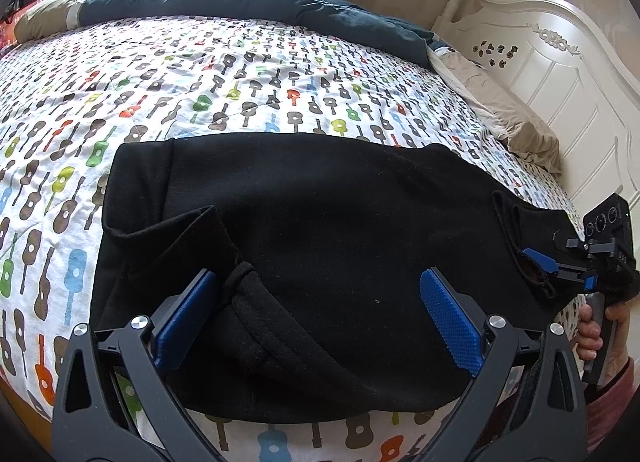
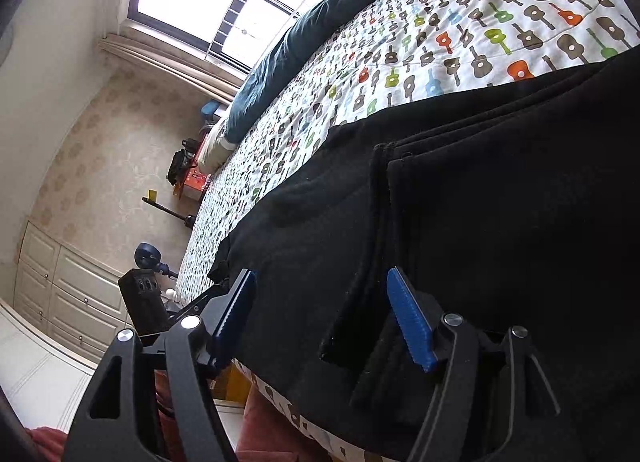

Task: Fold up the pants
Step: 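Grasp the folded pants edge with the left gripper while the right gripper grasps the other end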

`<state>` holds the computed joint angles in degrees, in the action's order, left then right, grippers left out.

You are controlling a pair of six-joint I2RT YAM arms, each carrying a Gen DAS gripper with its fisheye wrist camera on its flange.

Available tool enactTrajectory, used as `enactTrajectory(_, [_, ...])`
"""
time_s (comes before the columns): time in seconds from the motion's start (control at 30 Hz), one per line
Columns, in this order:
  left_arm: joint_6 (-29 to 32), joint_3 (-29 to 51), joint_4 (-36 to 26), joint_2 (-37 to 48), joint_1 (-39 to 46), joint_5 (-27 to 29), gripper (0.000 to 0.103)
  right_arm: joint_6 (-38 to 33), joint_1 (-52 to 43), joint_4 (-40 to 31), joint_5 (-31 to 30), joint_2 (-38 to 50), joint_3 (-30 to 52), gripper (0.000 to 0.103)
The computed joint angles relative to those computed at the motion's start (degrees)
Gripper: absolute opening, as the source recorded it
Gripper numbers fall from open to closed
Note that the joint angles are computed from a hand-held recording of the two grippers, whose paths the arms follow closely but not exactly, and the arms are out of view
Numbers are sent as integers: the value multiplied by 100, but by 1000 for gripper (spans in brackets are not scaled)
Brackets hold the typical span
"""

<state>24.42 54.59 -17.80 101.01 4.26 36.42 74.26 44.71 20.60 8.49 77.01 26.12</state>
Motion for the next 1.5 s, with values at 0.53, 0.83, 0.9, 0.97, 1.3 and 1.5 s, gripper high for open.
enactTrajectory(0.53, [496, 2708, -2423, 1861, 1232, 678, 100, -182, -109, 72, -70, 195, 123, 74])
enactTrajectory(0.83, [1030, 4328, -4317, 3308, 1116, 2103, 85, -197, -111, 69, -18, 251, 164, 77])
enactTrajectory(0.9, [705, 4238, -4059, 3293, 918, 1776, 43, -208, -83, 12, 32, 272, 213, 79])
enactTrajectory(0.97, [420, 3797, -3455, 2992, 805, 1467, 34, -232, -56, -82, 86, 299, 283, 80])
enactTrajectory(1.3, [-189, 1793, -1317, 719, 166, 9, 16, -210, 76, -533, 388, 397, 597, 81])
enactTrajectory(1.5, [-468, 1635, -1309, 110, -44, -125, 15, -152, 176, -858, 567, 338, 747, 81])
